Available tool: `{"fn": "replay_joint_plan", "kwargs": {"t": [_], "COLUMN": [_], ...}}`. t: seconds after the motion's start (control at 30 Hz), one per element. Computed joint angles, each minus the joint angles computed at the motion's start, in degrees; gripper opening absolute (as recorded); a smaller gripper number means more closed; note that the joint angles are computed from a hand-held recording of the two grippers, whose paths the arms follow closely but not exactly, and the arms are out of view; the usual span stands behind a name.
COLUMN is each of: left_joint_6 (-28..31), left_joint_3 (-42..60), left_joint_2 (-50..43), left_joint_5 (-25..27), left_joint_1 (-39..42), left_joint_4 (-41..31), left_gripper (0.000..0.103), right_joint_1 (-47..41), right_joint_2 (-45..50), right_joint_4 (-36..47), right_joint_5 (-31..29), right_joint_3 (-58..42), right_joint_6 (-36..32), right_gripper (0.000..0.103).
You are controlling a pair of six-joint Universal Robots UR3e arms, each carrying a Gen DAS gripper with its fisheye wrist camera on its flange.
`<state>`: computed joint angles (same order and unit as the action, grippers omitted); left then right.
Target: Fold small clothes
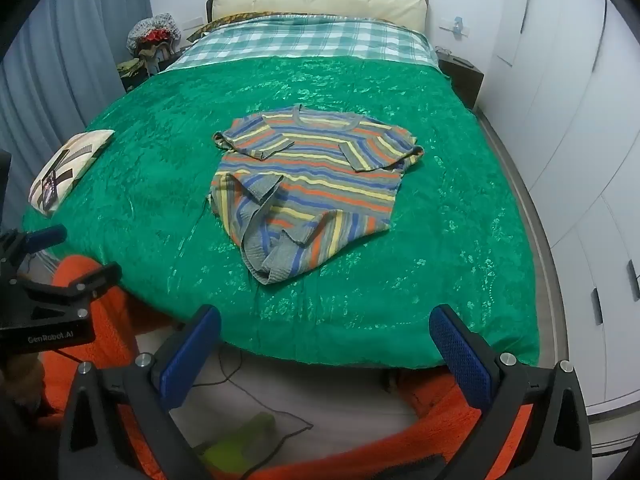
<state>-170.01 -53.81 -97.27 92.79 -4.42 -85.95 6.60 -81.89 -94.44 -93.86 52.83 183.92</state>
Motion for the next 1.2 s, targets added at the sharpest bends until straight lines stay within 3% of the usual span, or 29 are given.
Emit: {"fn": "replay_joint_plan", "kwargs": {"t": [0.67, 1.2], "left_joint_6": [-0.03, -0.41], "left_joint_3": [-1.25, 2.68], "left_joint_2": [-0.2, -3.01], "left_joint_5": [0.66, 1.09], "left_joint_1": [-0.22, -0.83], "left_joint_4": [-0.69, -2.61], "left_gripper": [0.102, 0.103], "right_joint_1": [0.11, 1.64], "right_joint_2": [0.23, 2.44], "right_joint_4": [-1.11, -0.41], "right_joint_5": [-0.21, -7.66], "right_joint_3": [2.15, 0.04], "right_joint_6": [0.5, 1.97], "right_gripper": [0.103, 0.103]}}
